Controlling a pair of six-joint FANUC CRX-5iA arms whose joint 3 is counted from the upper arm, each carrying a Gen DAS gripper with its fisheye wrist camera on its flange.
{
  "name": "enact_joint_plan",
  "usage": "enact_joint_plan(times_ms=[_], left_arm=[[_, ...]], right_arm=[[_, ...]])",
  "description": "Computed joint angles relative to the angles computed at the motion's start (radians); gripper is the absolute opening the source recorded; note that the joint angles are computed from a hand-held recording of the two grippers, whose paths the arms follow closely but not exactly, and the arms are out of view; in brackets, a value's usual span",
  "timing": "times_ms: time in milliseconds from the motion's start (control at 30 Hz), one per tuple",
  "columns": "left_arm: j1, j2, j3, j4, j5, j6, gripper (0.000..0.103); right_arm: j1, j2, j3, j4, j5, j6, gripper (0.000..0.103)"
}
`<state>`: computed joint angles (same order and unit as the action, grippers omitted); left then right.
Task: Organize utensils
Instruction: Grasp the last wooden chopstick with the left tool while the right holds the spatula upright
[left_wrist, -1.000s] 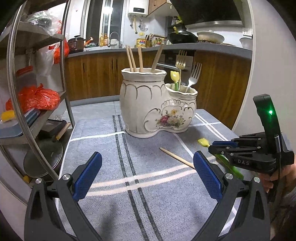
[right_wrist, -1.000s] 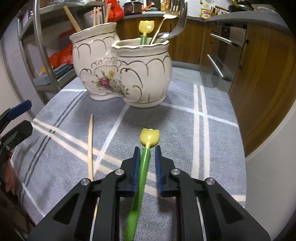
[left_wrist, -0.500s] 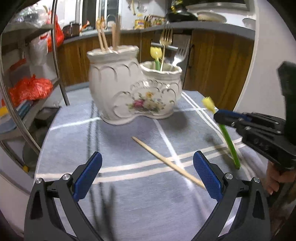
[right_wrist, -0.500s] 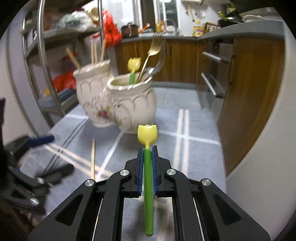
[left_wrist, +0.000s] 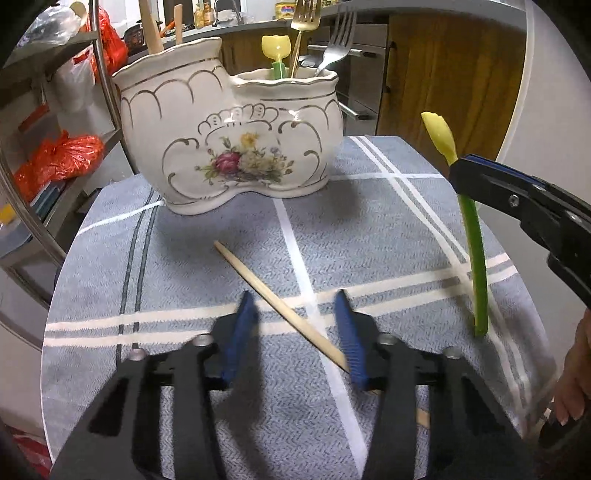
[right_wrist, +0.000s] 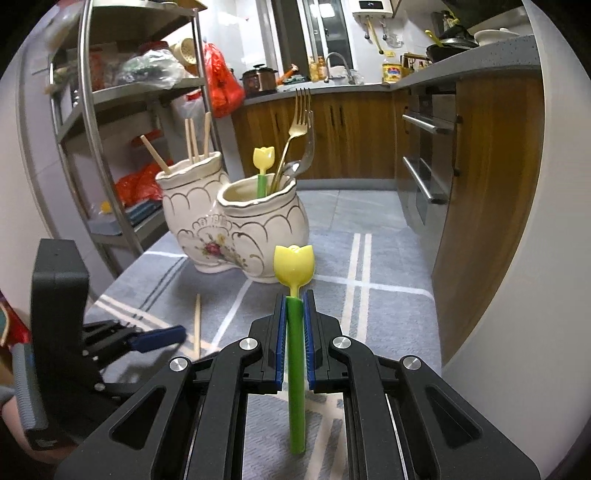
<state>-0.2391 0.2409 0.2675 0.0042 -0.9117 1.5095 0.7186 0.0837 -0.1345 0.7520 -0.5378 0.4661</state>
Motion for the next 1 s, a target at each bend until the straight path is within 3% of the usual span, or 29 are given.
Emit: enact_joint_plan(times_ms=[67,233,400,567,667,800,1000], left_arm=[[0.004,0.005,0.011,-0.002,-0.011,-0.005,0.019],[0.038,0.027,0.032,0.064,-0.033,-0.108,0.015],[0.073,0.042,0.059,0.127,-0.083,-0.204,0.0],[0.118,0.022,0.021,0.209,-0.128,-0.254,0.0],[0.141,-0.008,-0.04,0.243,-0.085,-0.25,0.001],[0.126,-0.031,-0.091,0.272,-0.042,-0.242,0.026],[0.108,-0.013,-0.072,0.278,-0.028,-0.205,0.031]], right_arm=[[-0.001,-0.007,-0.009,0.006,0.01,-0.005,0.01],[0.002,-0.014,-0.019,0.016,0.025,-0.011,0.01],[0.007,-0.015,-0.025,0.026,0.034,-0.009,0.01],[0.009,-0.009,-0.018,0.017,0.033,0.002,0.01],[0.012,-0.001,-0.006,0.005,0.025,0.019,0.01],[0.018,0.011,0.007,-0.001,0.012,0.031,0.01],[0.022,0.014,0.011,-0.004,0.001,0.04,0.01]])
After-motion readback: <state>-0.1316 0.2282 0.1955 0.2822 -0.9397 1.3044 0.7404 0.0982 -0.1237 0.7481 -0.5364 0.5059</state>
